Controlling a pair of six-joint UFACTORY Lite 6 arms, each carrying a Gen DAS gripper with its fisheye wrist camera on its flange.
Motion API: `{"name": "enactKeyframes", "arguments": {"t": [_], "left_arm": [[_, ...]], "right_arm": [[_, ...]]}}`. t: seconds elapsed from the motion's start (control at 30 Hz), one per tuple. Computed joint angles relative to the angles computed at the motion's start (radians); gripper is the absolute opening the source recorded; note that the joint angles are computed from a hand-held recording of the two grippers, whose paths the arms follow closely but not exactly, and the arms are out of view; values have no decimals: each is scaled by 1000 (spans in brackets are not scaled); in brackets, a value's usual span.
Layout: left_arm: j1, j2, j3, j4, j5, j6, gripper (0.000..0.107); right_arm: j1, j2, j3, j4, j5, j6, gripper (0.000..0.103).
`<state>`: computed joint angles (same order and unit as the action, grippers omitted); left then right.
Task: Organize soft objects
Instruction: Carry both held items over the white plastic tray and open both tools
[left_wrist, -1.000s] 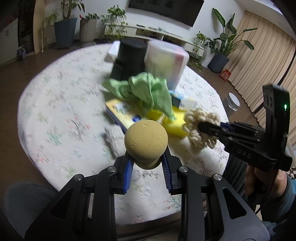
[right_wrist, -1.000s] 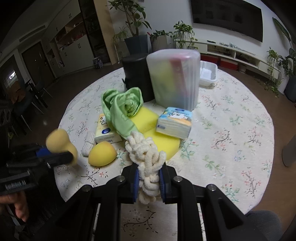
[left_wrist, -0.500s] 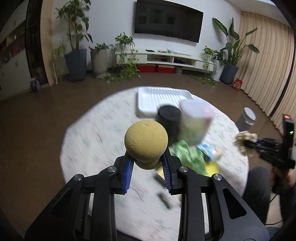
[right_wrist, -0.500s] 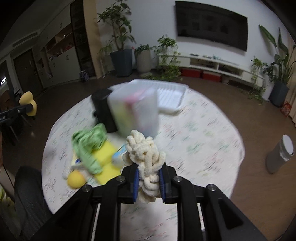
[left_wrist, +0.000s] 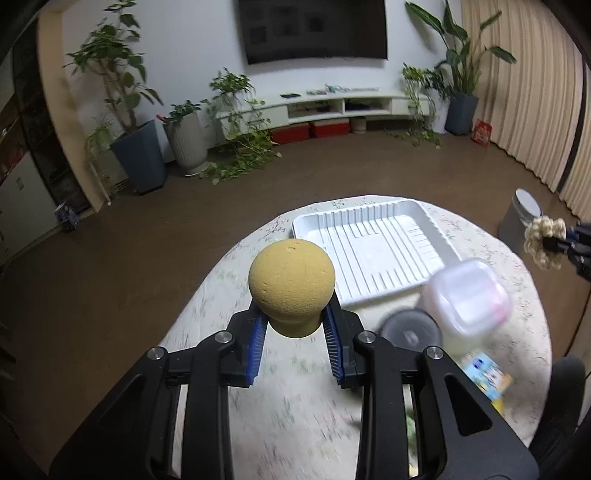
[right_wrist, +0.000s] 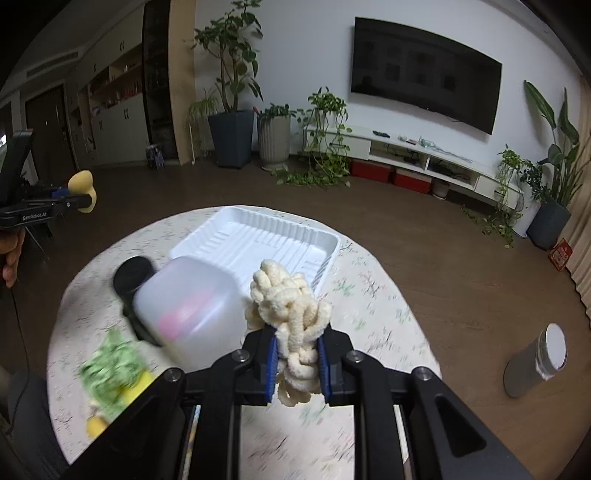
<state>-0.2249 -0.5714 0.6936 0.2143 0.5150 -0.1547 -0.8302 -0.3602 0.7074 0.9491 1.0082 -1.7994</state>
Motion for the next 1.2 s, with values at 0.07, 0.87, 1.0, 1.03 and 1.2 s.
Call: {"name": "enactKeyframes", "arguments": {"t": [0.07,0.87,1.0,1.03,1.2], "left_arm": [[28,167,77,-70,-70,108,27],[-53,1269,864,-136,-102,391,28],[-53,1324,898,-120,-79,366,31],[-54,1325,892,-122,-87,363,31],[-52,1345,912,-145,-84,356,33]], "right_arm": [[126,108,78,0,-107,48,19],[715,1144,991,-328,-347,536,20],[724,1212,1061,-378,-336,587,22],[722,1225,1075,-377,-328,587,23],[722,1239,1066,-358,-361,565,34]]}}
